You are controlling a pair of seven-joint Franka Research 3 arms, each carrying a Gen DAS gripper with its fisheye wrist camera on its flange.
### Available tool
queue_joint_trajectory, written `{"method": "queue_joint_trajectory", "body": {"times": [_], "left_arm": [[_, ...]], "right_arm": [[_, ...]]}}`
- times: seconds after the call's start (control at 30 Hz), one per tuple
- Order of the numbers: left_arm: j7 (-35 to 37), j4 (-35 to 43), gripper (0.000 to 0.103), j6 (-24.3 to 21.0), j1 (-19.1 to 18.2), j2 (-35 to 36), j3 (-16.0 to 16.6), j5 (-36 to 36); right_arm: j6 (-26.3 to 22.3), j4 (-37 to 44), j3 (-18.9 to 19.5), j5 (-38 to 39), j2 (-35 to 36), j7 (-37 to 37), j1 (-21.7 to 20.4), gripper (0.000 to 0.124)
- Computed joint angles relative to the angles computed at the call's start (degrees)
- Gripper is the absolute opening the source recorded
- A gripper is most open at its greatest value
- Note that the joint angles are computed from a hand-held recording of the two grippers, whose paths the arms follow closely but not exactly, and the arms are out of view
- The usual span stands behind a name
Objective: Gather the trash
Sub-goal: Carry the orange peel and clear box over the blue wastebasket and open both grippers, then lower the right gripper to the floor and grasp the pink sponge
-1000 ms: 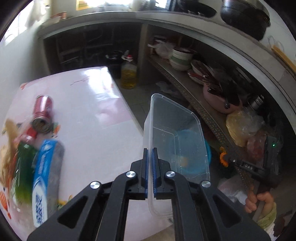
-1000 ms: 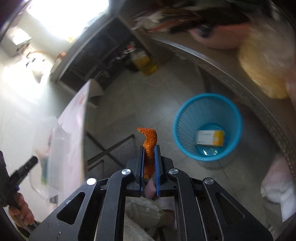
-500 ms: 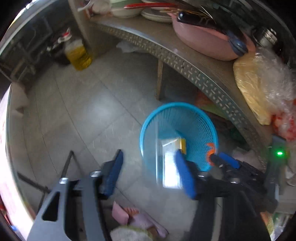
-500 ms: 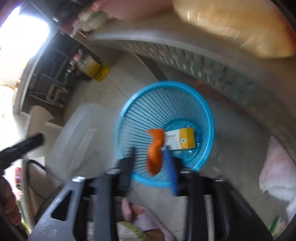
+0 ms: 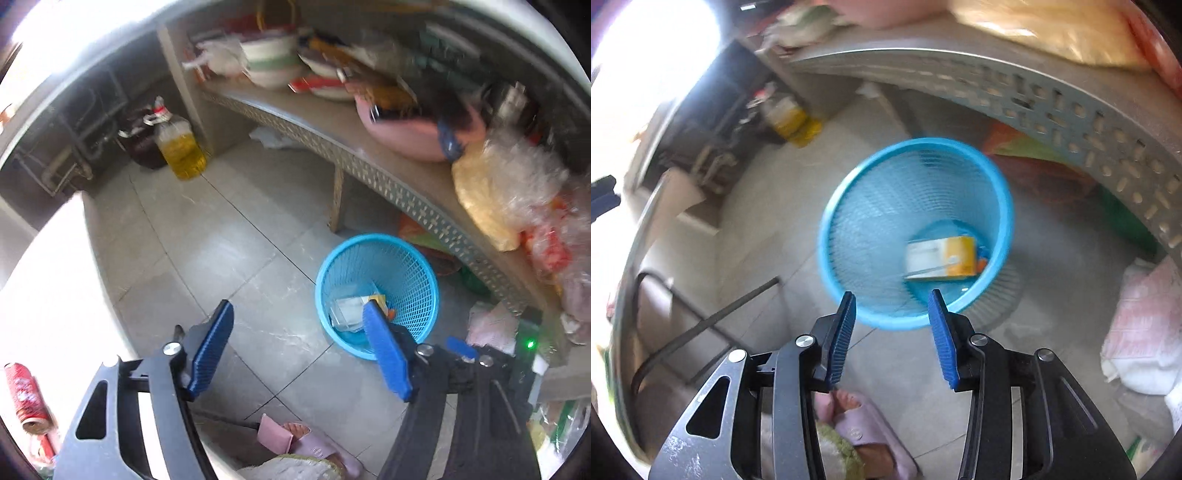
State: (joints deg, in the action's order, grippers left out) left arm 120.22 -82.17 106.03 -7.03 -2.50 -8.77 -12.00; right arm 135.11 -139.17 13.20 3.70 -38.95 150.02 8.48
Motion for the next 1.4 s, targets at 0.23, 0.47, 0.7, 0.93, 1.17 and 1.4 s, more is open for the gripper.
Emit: {"method": "queue_joint_trajectory", "body": {"times": [0.23,0.47,0.7,0.93,1.17,1.4], "left_arm": [[2.3,1.2,0.077,-2.7,6.1,-4.4,6.1,-5.3],[-0.1,4.1,0.078,-4.4,11.0,-4.9,10.0,-8.0],[-0.6,10.4,0.078,-9.1,14.7,-0.9,11.0,-10.8],[-3.1,13.8,0.078,-12.6,17.9,2.5,10.0,-11.5],[-5.6,15.9,0.078,-14.3,20.7,4.7,9.2,-12.7],[-4.7,15.8,0.078,-14.1,21.8,4.2,9.0,-13.3]], "right_arm": [[10.8,-0.9,-6.3,15.9,9.8,-13.3,13.2,0.047],[8.1,9.3,-19.0,56.6,32.8,-48.5,26.1,0.051],[-9.3,28.1,-14.8,58.4,56.5,-54.2,20.6,0.052],[-16.2,40.7,-9.0,53.1,68.4,-53.3,16.0,0.051],[-21.4,49.6,-4.2,46.1,75.0,-51.8,12.5,0.043],[-23.5,51.7,-1.5,43.0,77.1,-49.4,9.9,0.038]]}}
